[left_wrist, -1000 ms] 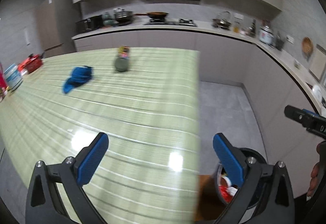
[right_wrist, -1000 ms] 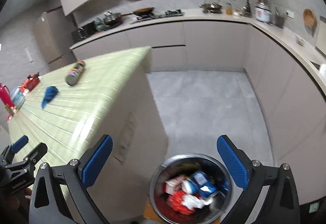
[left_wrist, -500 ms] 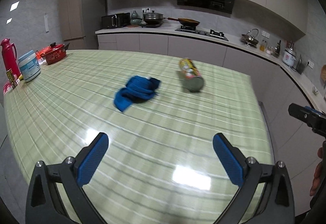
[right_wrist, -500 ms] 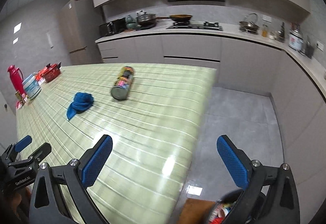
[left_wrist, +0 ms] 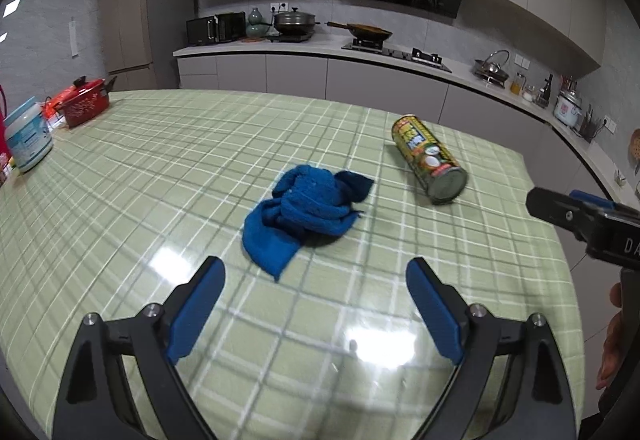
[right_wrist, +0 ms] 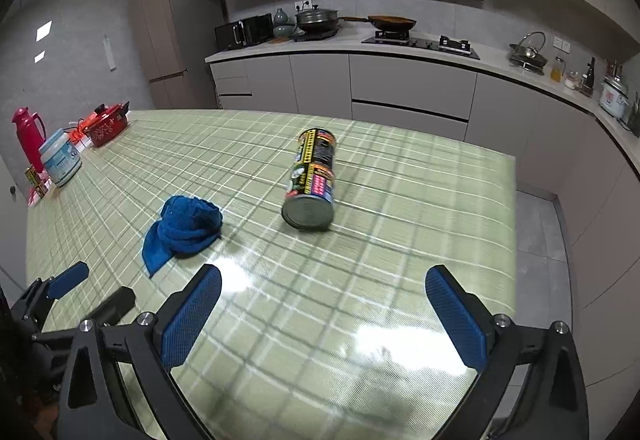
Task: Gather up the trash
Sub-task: 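Move both tools back toward the blue towel and drink can, then grasp the blue towel with the left tool while the right tool grasps the black drink can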
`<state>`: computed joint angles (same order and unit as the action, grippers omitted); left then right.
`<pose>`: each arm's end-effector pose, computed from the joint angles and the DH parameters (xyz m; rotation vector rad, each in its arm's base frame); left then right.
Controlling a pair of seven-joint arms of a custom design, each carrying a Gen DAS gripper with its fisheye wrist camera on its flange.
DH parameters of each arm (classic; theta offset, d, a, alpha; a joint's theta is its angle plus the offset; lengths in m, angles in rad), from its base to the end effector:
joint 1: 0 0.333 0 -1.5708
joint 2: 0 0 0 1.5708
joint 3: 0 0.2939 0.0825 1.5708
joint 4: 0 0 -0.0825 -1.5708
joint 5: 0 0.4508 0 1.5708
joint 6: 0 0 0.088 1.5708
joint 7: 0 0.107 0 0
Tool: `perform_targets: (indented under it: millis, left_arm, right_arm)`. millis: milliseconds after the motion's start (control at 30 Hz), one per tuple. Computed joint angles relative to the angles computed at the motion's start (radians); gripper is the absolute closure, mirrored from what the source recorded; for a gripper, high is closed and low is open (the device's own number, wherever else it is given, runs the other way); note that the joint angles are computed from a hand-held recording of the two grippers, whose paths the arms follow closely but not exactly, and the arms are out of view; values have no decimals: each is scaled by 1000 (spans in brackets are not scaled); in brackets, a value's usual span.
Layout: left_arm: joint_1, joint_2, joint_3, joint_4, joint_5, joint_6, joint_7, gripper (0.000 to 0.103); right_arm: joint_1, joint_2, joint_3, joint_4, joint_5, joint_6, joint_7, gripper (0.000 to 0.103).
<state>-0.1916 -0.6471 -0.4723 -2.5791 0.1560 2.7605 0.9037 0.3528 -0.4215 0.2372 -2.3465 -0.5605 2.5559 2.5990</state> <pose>0.3796 -0.3104 0.4925 -1.6338 1.8948 -0.9056 0.4428 0.3133 0.5122 -1.6975 1.7859 -0.6831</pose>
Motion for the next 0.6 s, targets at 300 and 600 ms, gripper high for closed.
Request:
perform_targets:
  millis: [300,600]
  left_arm:
    - [23,233,54,130,27,28,94,20]
    - [-3,359,110,222,10,20,131,20]
  right_arm:
    - [-6,262,-41,224,-16,-8,-40,10]
    - [19,472,-108,420,50,-42,-136,10]
